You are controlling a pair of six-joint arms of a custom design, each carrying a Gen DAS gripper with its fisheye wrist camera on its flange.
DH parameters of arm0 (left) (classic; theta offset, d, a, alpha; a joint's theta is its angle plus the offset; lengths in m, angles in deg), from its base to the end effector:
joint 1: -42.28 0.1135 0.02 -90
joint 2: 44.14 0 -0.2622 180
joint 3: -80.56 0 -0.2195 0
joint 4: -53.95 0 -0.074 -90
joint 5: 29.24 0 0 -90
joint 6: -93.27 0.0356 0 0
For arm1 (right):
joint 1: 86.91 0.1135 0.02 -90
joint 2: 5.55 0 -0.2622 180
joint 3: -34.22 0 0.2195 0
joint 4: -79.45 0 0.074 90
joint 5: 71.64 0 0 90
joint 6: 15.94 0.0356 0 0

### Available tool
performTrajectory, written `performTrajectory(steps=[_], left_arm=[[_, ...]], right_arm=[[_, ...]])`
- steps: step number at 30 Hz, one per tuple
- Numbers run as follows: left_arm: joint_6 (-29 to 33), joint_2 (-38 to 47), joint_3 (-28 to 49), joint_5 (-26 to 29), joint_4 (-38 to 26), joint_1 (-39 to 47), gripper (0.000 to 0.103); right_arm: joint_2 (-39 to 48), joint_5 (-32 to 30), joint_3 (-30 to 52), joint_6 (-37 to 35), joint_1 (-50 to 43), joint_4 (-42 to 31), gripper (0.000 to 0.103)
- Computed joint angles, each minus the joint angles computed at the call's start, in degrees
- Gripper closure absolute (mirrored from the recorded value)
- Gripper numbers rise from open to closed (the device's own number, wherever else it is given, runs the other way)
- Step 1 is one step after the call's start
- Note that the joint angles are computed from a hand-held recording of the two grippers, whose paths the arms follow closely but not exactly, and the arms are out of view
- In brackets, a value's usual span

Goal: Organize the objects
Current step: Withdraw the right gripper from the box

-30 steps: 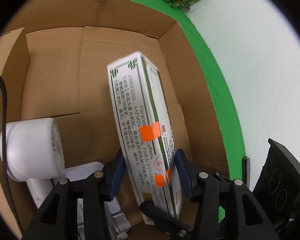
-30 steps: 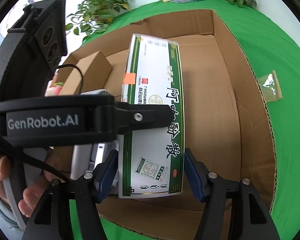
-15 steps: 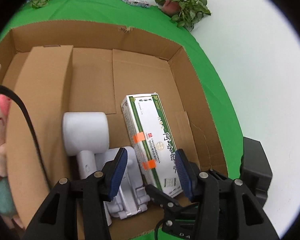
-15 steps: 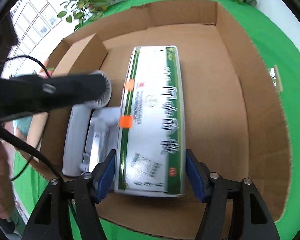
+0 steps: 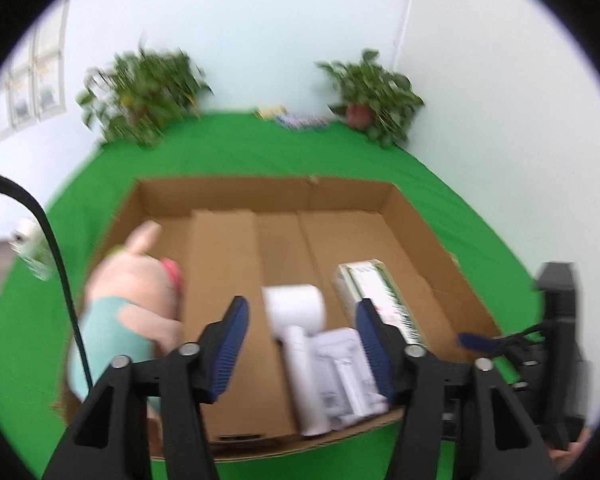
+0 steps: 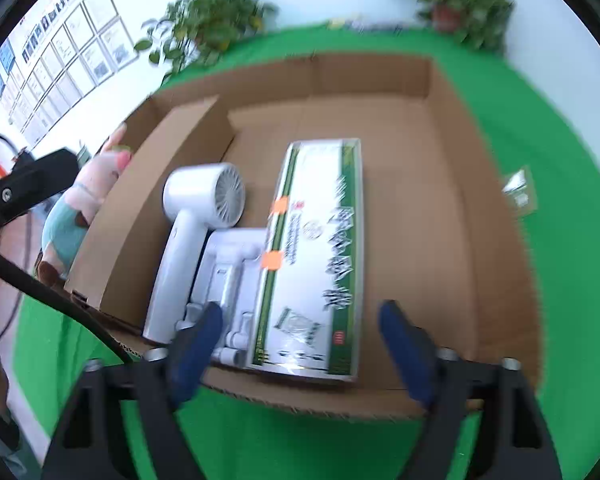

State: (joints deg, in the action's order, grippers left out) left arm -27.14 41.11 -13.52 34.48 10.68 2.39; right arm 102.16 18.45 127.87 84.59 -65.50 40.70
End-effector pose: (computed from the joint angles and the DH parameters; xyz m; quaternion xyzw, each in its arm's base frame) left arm 0.2370 -0.1776 0.3057 -0.0174 0.8962 -0.0551 0.4399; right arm 0.3528 0.1383 0.2226 -0.0896 0.9436 0.0870 0.3068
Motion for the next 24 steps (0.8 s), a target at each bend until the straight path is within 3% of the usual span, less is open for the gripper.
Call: performTrajectory(steps=[2, 4, 5, 8, 12, 16, 19, 24], left_arm=[[0.6, -2.5, -5.2, -10.3, 4.6, -4.0, 0.021], [2.5, -3.7, -10.7, -17.9, 9.7, -6.8, 0.02], [2.5, -4.2, -12.0, -19.2, 9.5, -7.3, 0.02], [-0.1, -4.1, -15.1, -18.0, 7.9, -6.0, 0.02], [-3.0, -4.8, -21.3, -17.3, 12.9, -4.6, 0.02], [-0.7, -1.1, -24.4, -20.1, 21.4, -4.8, 0.02], [0.6, 1.2, -24.7, -22.7, 23.6, -5.8, 0.02], [-0.1, 1.2, -24.5, -20.6, 23.7, -5.0, 0.019]], right_arm=[[-6.3, 4.7, -8.9, 0.2, 2.1, 9.6, 0.0], [-10.3, 9.7, -15.6, 0.5, 5.1, 17.3, 0.001], [-10.8, 11.6, -17.3, 0.6, 6.6, 19.9, 0.001], [-10.8, 13.7, -19.8, 0.7, 10.3, 24.4, 0.001], [-9.4, 16.3, -21.8, 1.0, 13.6, 29.2, 0.001], [-4.8, 19.7, -21.6, 0.4, 15.3, 33.3, 0.001], [-1.6, 20.9, -20.9, 1.2, 15.4, 35.3, 0.001], [-0.1, 21.2, -21.5, 2.7, 14.7, 38.0, 0.001]])
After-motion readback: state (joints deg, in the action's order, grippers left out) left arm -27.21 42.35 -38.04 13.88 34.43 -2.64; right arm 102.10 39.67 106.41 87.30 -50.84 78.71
